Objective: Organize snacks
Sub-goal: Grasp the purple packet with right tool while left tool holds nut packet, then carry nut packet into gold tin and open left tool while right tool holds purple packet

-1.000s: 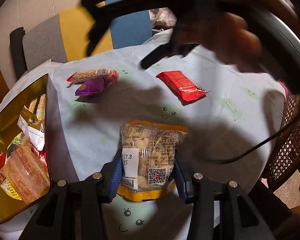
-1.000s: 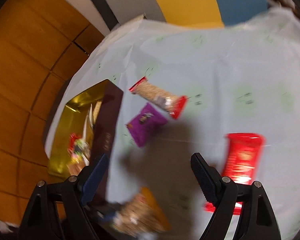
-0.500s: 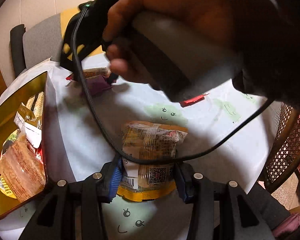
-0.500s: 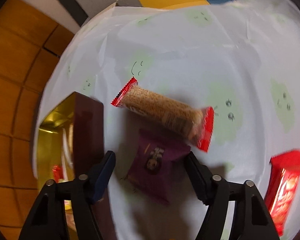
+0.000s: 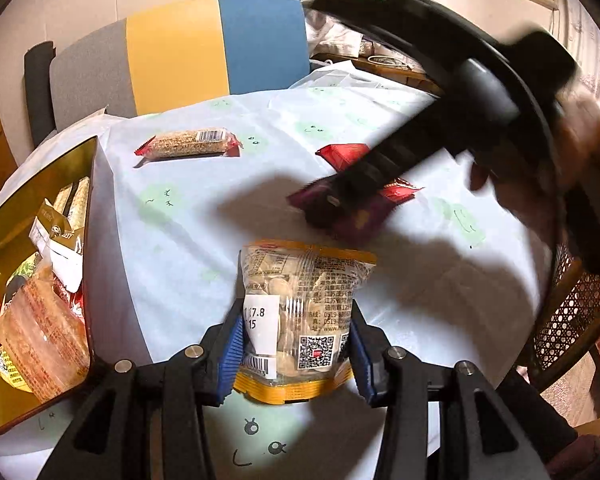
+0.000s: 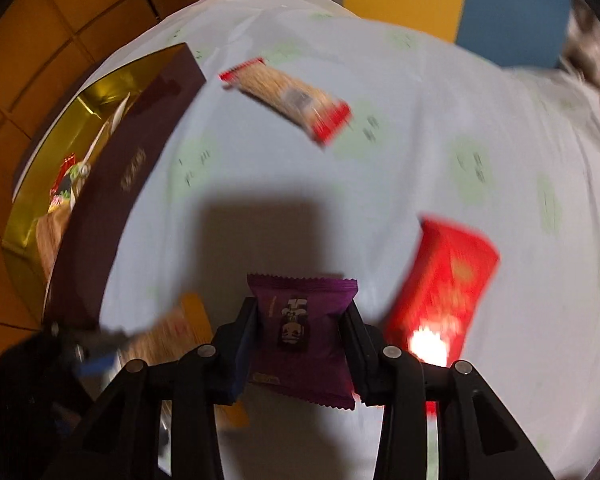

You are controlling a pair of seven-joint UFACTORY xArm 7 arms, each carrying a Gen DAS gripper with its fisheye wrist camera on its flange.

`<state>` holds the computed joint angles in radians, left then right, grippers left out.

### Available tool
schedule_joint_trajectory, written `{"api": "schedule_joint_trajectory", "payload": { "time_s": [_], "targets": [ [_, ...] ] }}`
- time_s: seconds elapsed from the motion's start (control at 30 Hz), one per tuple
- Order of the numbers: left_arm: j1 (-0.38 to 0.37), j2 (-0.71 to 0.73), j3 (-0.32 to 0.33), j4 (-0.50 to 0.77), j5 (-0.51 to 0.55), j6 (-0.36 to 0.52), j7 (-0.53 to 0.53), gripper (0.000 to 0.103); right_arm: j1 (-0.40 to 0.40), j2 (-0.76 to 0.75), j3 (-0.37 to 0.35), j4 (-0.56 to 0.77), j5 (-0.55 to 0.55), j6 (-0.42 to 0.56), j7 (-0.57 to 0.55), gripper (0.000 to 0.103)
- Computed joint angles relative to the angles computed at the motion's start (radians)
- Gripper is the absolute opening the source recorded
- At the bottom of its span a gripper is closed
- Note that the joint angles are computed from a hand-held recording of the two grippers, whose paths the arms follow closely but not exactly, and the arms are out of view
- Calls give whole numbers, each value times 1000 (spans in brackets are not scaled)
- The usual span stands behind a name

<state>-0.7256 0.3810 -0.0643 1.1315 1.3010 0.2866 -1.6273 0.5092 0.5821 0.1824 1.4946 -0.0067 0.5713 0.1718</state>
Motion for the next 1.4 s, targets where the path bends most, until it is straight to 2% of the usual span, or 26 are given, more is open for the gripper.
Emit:
{"api": "schedule_joint_trajectory", "payload": {
  "time_s": [0.07, 0.23, 0.37, 0.47, 0.63, 0.9, 0.93, 1.1, 1.4],
  "targets": [
    [8, 1, -3, 1, -24, -6, 22, 47, -3, -42, -1, -86, -2, -67, 1, 41],
    [15, -2, -6, -2, -116, -13, 86, 47, 45, -75, -42, -165, -80, -162, 76, 42],
    [11, -5, 5, -4, -194, -11, 133, 46, 25, -102, -17, -240, -67, -250, 91, 42],
    [-17, -35, 26, -19, -174, -9, 96, 46, 31, -136, -20, -313, -72, -320, 109, 42],
    [-10, -75, 5, -37, -171, 20, 83, 46, 51, -156, -50, -387, -98, -445, 144, 42],
    [18, -126, -30, -72, -183, 55, 69, 46, 135, -200, -144, -465, -155, -539, 254, 42],
    [19, -137, -32, -77, -171, 61, 56, 46, 165, -206, -175, -469, -166, -527, 279, 42],
    [47, -181, -54, -97, -91, 67, -22, 46, 114, -217, -127, -487, -159, -540, 282, 42],
    [107, -227, -93, -121, -41, 44, -95, 46, 281, -201, -302, -469, -279, -542, 413, 42]
  ]
}}
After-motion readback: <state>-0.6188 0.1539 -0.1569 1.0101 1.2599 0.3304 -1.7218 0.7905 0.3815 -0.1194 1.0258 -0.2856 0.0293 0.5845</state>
